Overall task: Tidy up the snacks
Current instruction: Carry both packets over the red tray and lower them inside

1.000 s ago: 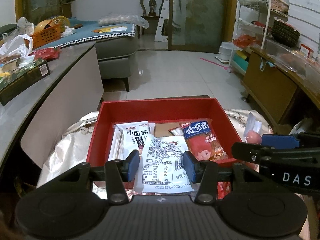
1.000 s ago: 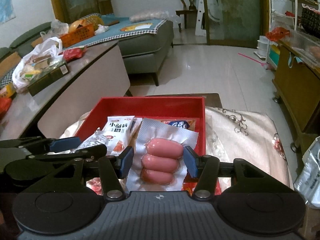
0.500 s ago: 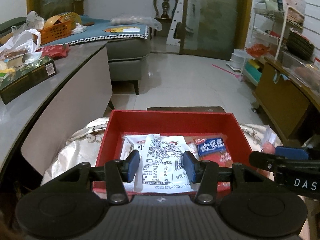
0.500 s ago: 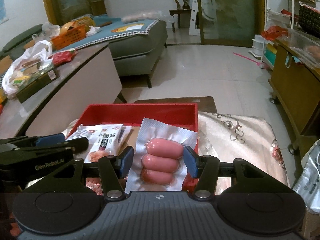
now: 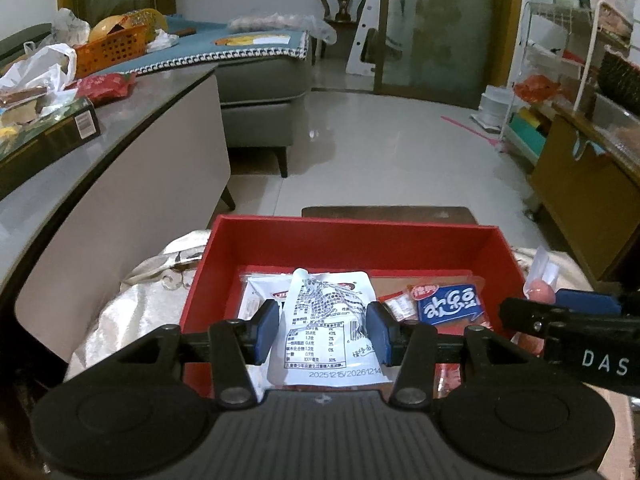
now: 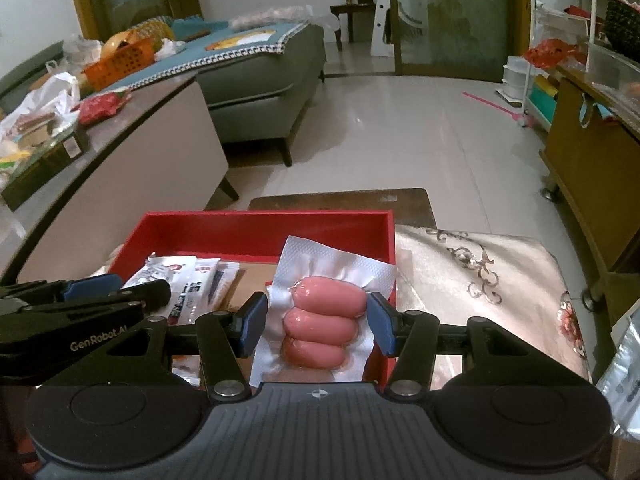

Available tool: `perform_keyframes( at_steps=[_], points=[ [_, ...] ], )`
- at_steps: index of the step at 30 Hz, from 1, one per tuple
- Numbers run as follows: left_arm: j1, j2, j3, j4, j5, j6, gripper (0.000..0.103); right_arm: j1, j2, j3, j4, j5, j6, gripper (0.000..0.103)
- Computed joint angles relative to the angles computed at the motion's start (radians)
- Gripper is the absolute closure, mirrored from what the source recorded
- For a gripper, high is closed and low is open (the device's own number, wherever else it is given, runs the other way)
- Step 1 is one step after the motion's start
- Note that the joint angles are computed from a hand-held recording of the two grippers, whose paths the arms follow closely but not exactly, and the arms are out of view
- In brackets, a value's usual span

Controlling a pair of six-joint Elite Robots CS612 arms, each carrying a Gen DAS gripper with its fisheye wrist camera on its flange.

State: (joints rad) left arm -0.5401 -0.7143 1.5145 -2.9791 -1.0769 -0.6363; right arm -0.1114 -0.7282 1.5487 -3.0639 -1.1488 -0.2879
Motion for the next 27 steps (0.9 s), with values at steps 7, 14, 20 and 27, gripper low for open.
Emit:
perform_keyframes(
  at_steps=[7,14,20,27],
  points=[
    [0.009,0.022,-0.031,0.037,0.007,-0.002,0.061,0.008,0.023,-0.037,0.036,-0.021,-0.001,0.041],
    [0.015,0.039,-0.056,0.072,-0.009,-0.008,0.061,0.016,0.043,-0.062,0.067,-0.042,-0.018,0.042],
    [0.014,0.048,-0.071,0.098,-0.007,0.002,0.056,0.02,0.054,-0.08,0.086,-0.049,-0.026,0.042],
    [0.006,0.048,-0.074,0.108,0.017,0.026,0.043,0.021,0.053,-0.081,0.093,-0.045,-0.023,0.04]
  ],
)
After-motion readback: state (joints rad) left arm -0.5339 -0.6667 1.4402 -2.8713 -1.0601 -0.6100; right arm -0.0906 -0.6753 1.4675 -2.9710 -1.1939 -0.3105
